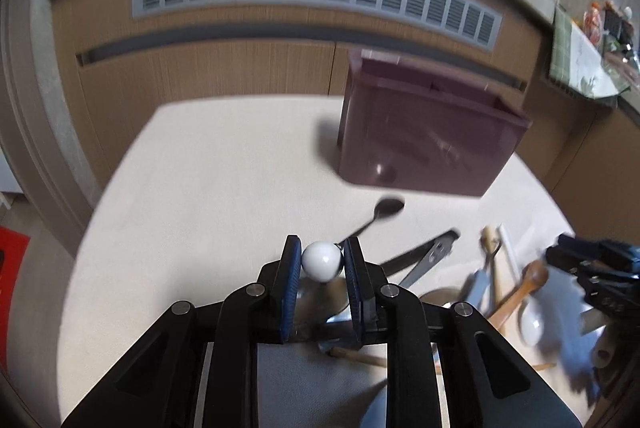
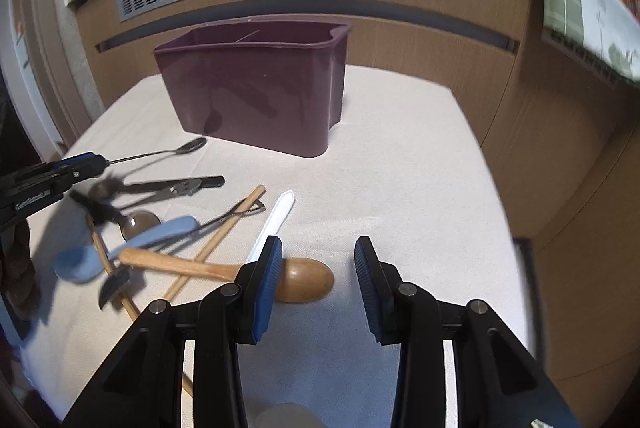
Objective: Organize utensils
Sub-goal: 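Grasp the white-ball-handled spoon with the left gripper while the right gripper grasps the white plastic spoon, then lift both spoons into the maroon caddy and open both grippers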
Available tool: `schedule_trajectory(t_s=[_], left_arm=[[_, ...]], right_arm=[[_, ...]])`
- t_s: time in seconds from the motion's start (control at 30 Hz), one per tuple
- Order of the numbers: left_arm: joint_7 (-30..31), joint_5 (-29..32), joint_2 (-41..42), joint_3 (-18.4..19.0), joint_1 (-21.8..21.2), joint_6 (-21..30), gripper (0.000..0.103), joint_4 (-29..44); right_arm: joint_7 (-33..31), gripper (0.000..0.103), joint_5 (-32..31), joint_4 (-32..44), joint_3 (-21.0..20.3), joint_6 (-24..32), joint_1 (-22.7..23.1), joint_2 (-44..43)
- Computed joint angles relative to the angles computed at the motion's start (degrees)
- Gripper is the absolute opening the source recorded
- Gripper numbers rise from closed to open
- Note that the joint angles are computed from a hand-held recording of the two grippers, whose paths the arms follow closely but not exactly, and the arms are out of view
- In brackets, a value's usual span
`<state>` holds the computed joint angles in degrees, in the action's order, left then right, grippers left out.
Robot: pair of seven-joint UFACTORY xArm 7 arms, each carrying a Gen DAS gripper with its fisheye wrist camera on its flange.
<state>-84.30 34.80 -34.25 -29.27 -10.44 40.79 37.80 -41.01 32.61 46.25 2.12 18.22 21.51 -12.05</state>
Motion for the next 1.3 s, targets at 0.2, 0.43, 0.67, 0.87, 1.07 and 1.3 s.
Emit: schedule_trajectory(t_s=[0.2,0.43,0.67,0.87,1.07,1.3], left_arm=[[-0.7,1.0,-3.7,-1.0,0.7,1.3,0.023,0.5],[0.5,0.7,-6.9,-2.2,1.9,1.9,0.023,1.2],[2.3,-1.1,-8.4,-3.2,2.6,2.5,0.023,2.7],[4.8,-0.8,-8.1,-5.1,4.3,4.7,0.023,6.3],[6.7,-0.1,-7.0,-6.2,5.4,6.6,0.023,9.4],[12.9,3.6,-3.7,-4.7,8.8,5.3,0.023,18.0]], right_arm=[[2.2,0.034,0.3,4.7,2.2,3.1,-0.1,5.0],[14.2,0.014,-12.4,7.4,6.2,1.8,-2.3,9.5],[-1.0,0.01,2.3,5.6,4.2,1.1,-0.5,5.2],[-14.1,0.009,15.8,2.6,-0.1,-1.5,3.4,-1.3],[-19.9,0.009,21.8,3.0,-3.2,-2.6,6.5,-3.9],[-25.0,0.009,29.5,10.3,-4.2,-2.0,7.4,-4.0]])
